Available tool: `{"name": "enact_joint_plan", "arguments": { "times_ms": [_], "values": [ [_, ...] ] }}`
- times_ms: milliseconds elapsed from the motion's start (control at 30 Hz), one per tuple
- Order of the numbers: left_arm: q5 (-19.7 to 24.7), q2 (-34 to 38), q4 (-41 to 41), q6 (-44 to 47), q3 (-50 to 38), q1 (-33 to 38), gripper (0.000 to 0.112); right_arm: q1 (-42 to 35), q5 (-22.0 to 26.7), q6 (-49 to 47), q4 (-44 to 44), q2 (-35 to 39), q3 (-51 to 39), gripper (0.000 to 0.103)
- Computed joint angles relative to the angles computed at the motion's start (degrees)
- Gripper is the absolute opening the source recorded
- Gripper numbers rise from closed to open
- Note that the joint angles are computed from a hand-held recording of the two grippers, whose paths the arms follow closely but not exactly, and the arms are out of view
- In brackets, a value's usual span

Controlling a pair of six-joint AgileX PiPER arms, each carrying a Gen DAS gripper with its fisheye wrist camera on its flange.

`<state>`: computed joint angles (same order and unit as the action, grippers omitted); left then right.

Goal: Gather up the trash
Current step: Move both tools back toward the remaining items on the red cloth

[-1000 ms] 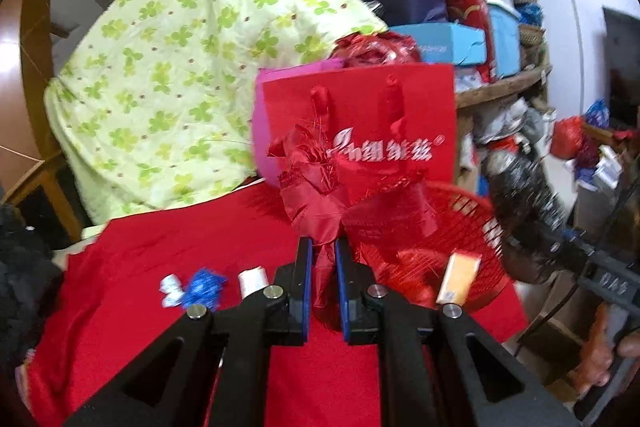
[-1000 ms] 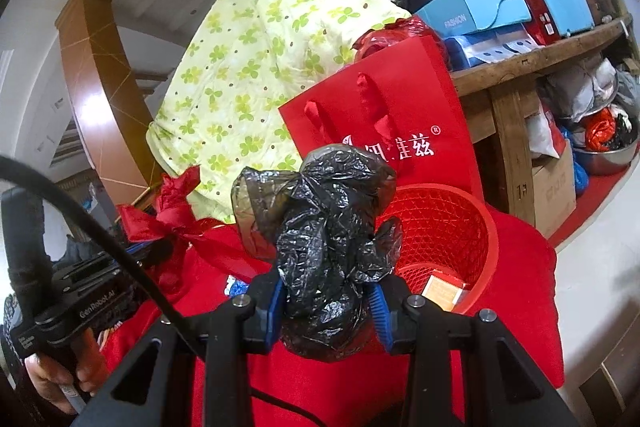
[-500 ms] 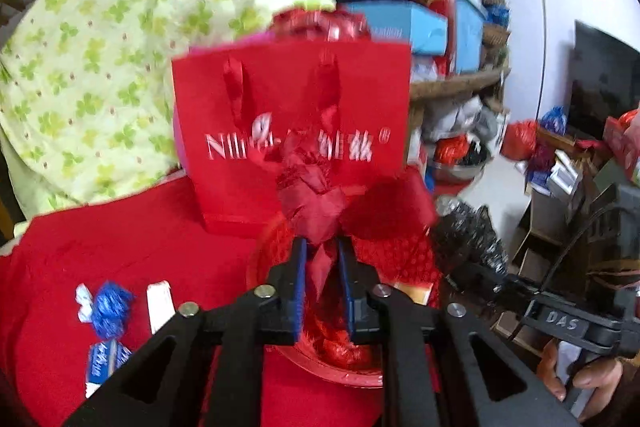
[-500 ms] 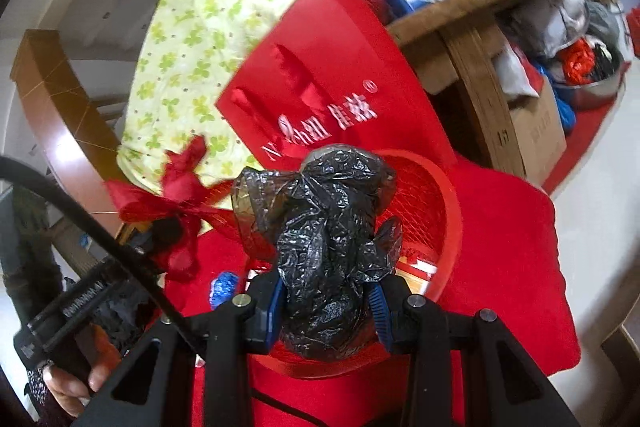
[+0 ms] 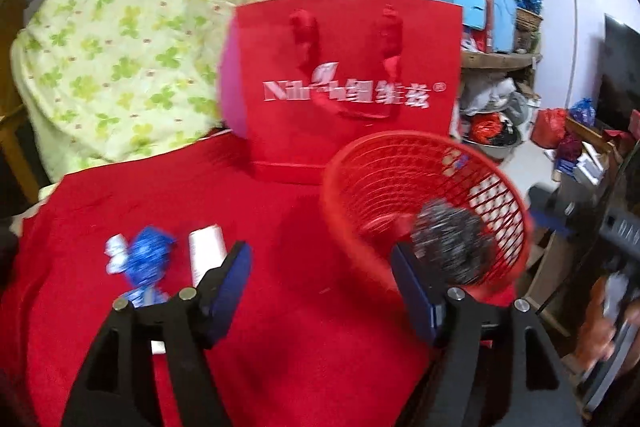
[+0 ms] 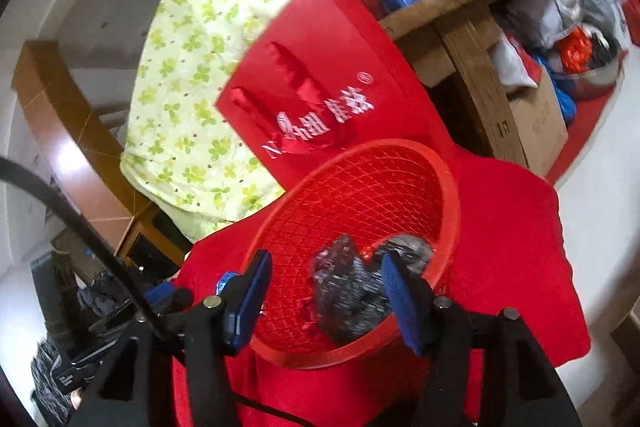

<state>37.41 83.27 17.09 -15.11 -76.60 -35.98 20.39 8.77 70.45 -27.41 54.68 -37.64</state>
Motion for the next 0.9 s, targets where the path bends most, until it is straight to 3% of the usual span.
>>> {"name": "enact_joint_plan", "arguments": {
  "times_ms": [133, 267, 367, 500, 633, 700, 900],
  "values": [
    [-2.73, -10.34, 4.81, -2.96, 13.53, 5.58, 0.076, 9.28, 5.44, 18.86, -22.92, -0.73, -2.46, 0.061],
    [-4.16, -18.13, -1.82, 4.33, 22.76, 17.18, 0.076, 22.5, 12.09, 38.27, -45.8, 3.69, -6.39, 0.061],
    [-5.57, -22.41, -6.56, 10.88, 27.52, 27.5, 0.076, 27.24, 10.88, 41.84, -51.1, 8.91, -9.99, 0.061],
    [-7.35, -25.18, -7.02, 13.43, 30.67, 37.4, 0.076, 32.23, 10.44, 33.54, -43.99, 18.03, -16.84, 0.061],
    [-6.02, -23.35, 1.46, 4.99, 29.36, 41.31, 0.076, 35.19, 10.37, 22.92, -31.41, 26.16, -23.12, 0.061],
    [-5.21, -22.89, 2.86, 3.46, 28.85, 42.57, 0.076, 36.5, 11.96, 15.59, -24.14, 29.13, -26.39, 0.061],
    [-4.18, -24.98, 0.87, 6.14, 29.37, 48.17, 0.076, 39.07, 18.67, 7.61, -17.68, 32.91, -33.55, 0.061]
  ]
}}
